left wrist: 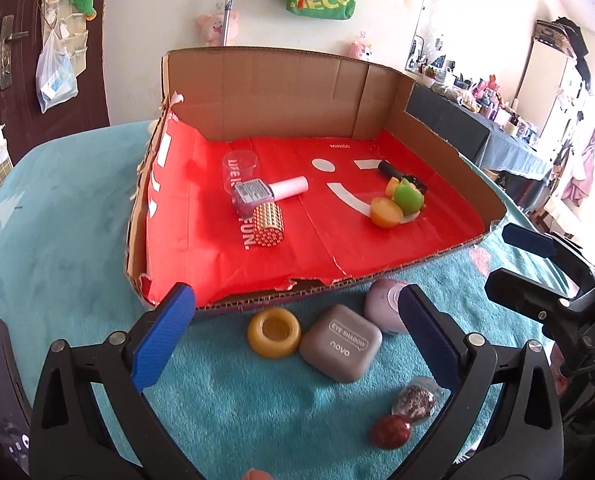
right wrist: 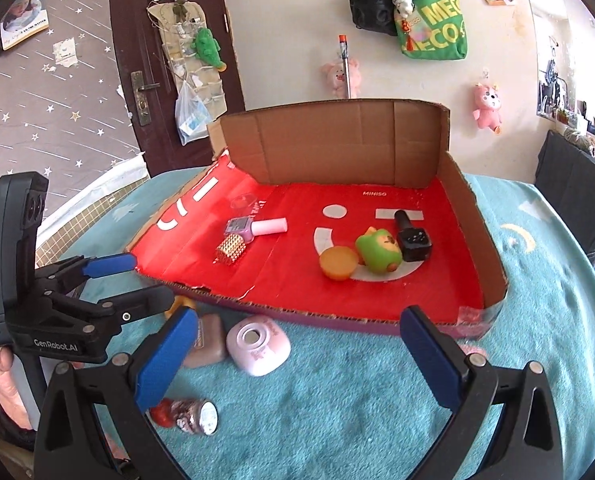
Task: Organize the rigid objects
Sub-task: 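Open both tools and withdraw them toward the remaining objects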
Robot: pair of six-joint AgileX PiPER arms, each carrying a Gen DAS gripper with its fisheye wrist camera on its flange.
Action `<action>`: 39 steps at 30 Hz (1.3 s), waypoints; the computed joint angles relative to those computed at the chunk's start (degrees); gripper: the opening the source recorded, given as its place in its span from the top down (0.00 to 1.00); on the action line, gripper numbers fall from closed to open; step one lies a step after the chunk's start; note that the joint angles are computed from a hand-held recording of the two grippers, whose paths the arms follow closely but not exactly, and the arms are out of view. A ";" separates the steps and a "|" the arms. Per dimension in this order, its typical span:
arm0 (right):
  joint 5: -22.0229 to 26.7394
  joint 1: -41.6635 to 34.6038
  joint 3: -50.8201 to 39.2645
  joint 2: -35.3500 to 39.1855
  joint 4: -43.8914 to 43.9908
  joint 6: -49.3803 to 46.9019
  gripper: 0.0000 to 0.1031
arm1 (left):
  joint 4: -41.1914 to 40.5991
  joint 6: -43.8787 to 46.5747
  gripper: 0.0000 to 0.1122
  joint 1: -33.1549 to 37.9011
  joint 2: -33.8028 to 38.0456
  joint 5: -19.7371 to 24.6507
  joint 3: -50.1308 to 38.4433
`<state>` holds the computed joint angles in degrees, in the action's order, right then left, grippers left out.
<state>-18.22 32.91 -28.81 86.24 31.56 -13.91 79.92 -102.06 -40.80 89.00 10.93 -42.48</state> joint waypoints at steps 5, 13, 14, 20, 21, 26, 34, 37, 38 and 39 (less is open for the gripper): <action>-0.30 0.07 0.98 0.52 -4.14 4.99 0.00 | 1.20 -1.69 0.08 -1.44 -0.49 1.26 1.03; -0.61 0.91 1.90 2.64 -6.90 8.83 0.00 | 4.15 -5.20 0.08 -2.77 -1.49 2.95 3.47; -0.79 1.02 2.00 2.93 -6.97 8.96 0.00 | 4.16 -5.08 0.08 -2.87 -1.35 2.78 3.65; -1.52 1.34 1.70 5.45 -7.88 10.01 0.01 | 2.08 -3.10 0.09 -3.38 0.44 3.22 3.42; -1.51 1.36 1.45 5.88 -6.68 8.81 0.02 | 2.04 -2.90 0.09 -3.06 0.81 2.59 3.32; -0.15 0.31 0.47 7.14 -6.50 8.30 0.08 | 2.41 -3.14 0.09 -3.40 1.88 3.15 2.98; -2.60 6.69 3.15 7.71 -14.80 15.98 0.10 | 6.03 -6.57 0.17 0.91 1.16 0.73 4.77; -4.63 11.68 2.34 11.00 -10.27 12.49 0.10 | 7.77 -7.99 0.21 2.76 1.62 -0.43 5.44; -5.26 13.02 1.92 11.99 -7.88 10.42 0.10 | 7.75 -8.01 0.23 3.47 2.01 -0.87 5.50; -5.88 14.54 1.26 13.15 -4.89 7.80 0.10 | 8.53 -8.78 0.24 4.09 2.26 -1.46 5.62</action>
